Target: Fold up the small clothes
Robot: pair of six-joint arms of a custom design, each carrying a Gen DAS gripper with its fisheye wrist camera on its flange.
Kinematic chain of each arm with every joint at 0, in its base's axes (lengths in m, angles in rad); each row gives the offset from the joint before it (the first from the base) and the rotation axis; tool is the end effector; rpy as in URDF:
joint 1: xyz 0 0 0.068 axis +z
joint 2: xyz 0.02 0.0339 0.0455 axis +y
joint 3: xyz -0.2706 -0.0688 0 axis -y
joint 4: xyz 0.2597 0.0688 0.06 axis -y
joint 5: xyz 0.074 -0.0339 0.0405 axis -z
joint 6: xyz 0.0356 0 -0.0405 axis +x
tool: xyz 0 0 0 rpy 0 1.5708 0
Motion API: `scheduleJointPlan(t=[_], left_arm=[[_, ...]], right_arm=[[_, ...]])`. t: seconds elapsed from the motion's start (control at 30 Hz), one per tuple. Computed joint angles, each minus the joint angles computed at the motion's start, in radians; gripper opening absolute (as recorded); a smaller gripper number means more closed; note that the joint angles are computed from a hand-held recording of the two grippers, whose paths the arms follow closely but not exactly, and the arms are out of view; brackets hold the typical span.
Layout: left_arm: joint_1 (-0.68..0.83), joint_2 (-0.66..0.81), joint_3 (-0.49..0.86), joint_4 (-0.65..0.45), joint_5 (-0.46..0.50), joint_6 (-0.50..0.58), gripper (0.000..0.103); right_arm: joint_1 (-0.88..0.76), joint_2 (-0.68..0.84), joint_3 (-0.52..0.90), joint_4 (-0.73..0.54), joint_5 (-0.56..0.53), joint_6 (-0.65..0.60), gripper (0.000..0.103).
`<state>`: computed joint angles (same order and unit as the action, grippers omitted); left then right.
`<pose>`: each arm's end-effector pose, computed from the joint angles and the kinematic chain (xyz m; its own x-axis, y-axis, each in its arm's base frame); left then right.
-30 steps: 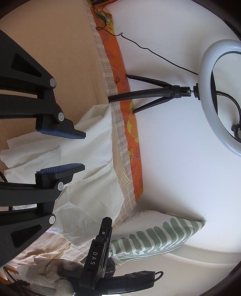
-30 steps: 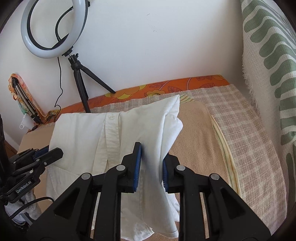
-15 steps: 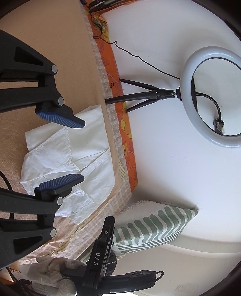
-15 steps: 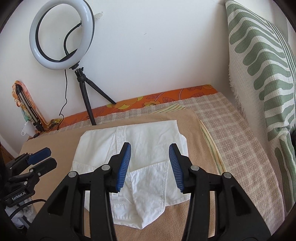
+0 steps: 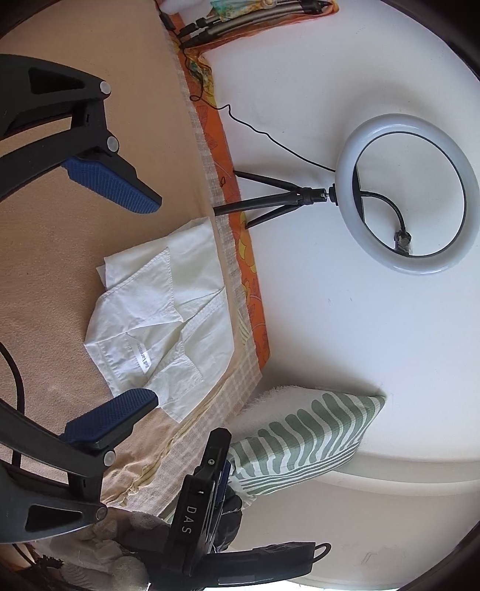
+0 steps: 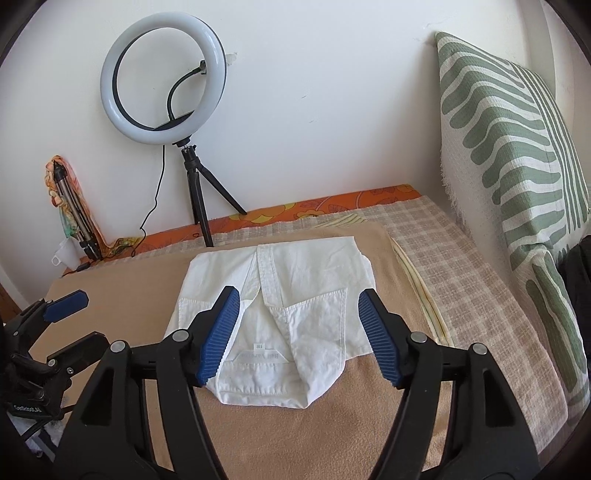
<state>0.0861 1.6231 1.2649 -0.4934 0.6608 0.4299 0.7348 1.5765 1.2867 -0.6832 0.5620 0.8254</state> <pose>0.3662 0.0097 0.2721 -0.5418 0.2835 -0.7913 0.6169 0.7736 -0.1452 0.2696 0.2180 0.2813 -0.6693 0.2332 -0.7054 0.2168 0.9694 0.1148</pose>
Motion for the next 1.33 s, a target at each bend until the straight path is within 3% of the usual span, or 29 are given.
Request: scheduleJointPlan(t=[0.07, 0.13, 0.27, 0.8, 1.33], left_arm=[[0.011, -0.038, -0.037, 0.007, 0.009, 0.005, 0.100], [0.021, -0.077, -0.070, 0.008, 0.010, 0.010, 0.103], [0.028, -0.139, -0.121, -0.011, -0.016, 0.033, 0.103], [0.044, -0.214, -0.198, -0.050, -0.056, 0.067, 0.103], [0.042, -0.229, -0.234, -0.037, -0.050, 0.078, 0.103]], right_arm=[[0.026, -0.018, -0.014, -0.013, 0.026, 0.031, 0.087], [0.060, -0.037, -0.028, -0.027, 0.073, 0.064, 0.089], [0.109, -0.053, -0.034, -0.062, 0.134, 0.103, 0.103], [0.189, -0.092, -0.080, -0.155, 0.201, 0.246, 0.103], [0.186, -0.099, -0.130, -0.152, 0.184, 0.266, 0.103]])
